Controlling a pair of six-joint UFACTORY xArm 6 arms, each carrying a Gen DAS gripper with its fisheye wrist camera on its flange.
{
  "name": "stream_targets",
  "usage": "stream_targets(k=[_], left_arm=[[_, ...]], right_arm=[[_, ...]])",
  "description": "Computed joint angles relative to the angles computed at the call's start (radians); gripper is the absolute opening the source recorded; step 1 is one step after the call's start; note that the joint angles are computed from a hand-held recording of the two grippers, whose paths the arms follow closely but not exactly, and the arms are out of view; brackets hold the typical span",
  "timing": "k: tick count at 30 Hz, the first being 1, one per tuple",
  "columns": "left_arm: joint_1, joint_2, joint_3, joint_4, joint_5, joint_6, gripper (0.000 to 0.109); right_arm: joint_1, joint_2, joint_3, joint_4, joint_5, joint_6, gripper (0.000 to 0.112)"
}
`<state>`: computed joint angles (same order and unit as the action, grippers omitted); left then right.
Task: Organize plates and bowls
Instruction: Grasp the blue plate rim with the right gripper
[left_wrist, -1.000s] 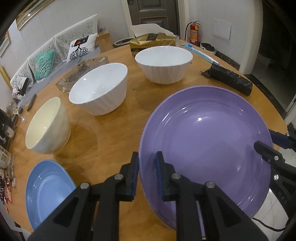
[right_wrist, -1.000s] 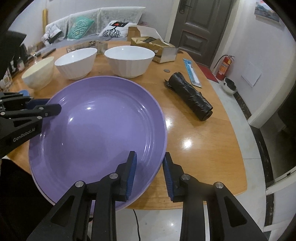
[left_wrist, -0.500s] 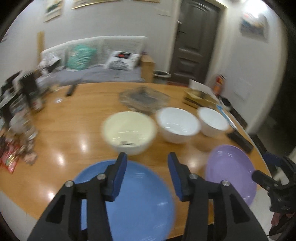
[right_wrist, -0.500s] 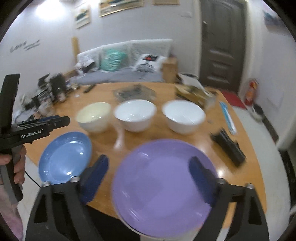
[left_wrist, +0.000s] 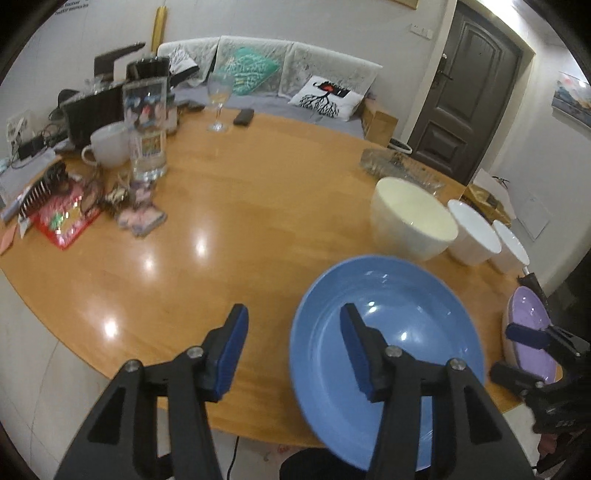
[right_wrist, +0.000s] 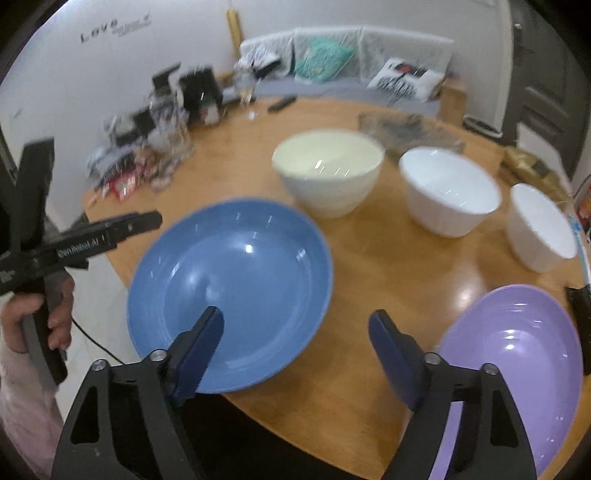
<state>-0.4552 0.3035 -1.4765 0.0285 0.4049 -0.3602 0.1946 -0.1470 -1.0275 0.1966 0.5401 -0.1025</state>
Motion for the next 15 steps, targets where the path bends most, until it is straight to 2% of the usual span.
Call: stream_targets(k=[5,9,13,15], left_arm=[[-0.011,0.018,0.009,-0.077,0.008,0.068,0.033],[-0.016,0.023,0.017,-0.091,0.013,0.062,0.020],[-0.017,0.022,0.022,-0.096,0.011,0.068,0.011],[-0.019,0.022,0.025,-0.113,0.009,0.081,0.007]], right_arm=[[0.010,0.061,-0.049,0.004,0.071,-0.011,0.058],[0.019,0.083,-0.067,-0.055,0.090,0.022,0.048],[0.018,0.098,-0.077,-0.078,0.101,0.028,0.028],[0.013,0.096,-0.072,-0.081,0.095,0.035,0.024]])
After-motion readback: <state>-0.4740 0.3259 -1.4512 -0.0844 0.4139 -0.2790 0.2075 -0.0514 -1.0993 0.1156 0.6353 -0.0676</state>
